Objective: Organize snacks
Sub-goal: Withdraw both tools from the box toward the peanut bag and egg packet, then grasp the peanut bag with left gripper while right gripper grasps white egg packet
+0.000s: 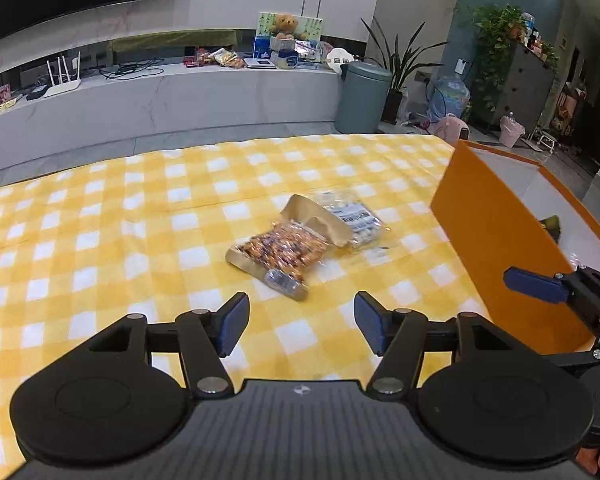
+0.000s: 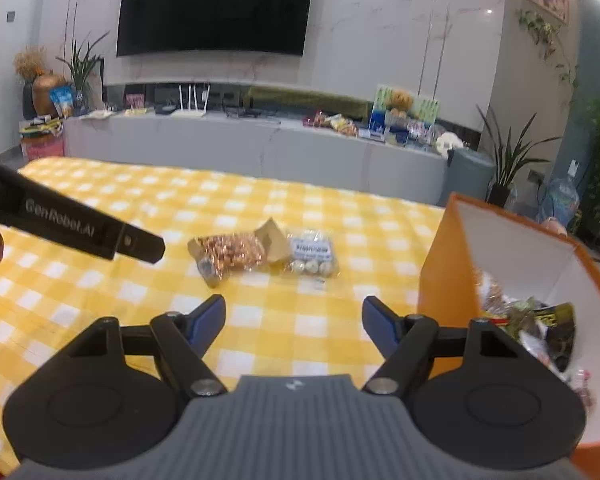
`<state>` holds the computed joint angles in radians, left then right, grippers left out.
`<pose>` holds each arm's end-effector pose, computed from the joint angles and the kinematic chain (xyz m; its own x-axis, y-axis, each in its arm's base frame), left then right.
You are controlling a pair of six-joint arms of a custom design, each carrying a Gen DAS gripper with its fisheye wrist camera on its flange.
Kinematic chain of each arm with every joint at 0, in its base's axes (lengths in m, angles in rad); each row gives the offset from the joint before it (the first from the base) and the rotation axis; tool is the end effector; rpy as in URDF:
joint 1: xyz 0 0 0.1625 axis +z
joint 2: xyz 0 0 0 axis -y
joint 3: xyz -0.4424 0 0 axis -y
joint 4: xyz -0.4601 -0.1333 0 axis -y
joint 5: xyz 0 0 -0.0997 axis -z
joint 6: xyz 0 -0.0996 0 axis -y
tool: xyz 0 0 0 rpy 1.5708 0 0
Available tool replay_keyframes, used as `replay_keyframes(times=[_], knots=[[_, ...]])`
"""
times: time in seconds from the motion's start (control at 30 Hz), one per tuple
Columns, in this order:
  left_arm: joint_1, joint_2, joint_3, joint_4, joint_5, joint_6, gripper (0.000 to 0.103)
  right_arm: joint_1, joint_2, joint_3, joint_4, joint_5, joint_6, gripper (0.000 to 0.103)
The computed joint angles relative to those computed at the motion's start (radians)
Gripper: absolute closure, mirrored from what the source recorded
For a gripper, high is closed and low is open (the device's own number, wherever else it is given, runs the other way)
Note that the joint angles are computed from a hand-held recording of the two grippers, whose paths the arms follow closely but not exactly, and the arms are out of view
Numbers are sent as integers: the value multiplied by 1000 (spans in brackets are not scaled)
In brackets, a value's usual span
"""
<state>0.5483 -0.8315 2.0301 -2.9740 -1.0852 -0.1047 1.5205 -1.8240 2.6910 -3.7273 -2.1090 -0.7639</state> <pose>-0.4020 -0.4562 -0.0052 -0.6263 0.6481 -0.4333 0.7744 0.5813 -0.2498 0.0672 -0.3005 0.3121 -0.6110 0.1946 0.7673 -0.5660 0.5703 -0.5953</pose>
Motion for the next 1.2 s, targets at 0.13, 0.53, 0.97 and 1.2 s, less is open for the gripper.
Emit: replay_keyframes(times=[0.13,0.53,0.97,1.2], knots=[[37,49,-61,-2,-19,86,26,-38,57,-52,18,-11,77,30],[117,218,-263,103,-68,444,22,-110,195,-189,36,-38,230,30],[166,275,-335,141,-142,464,19,-147,271,-251,1,-7,208,30],[138,242,-307,186,-22,331,24,-148,324,-280,-37,9,124,26]])
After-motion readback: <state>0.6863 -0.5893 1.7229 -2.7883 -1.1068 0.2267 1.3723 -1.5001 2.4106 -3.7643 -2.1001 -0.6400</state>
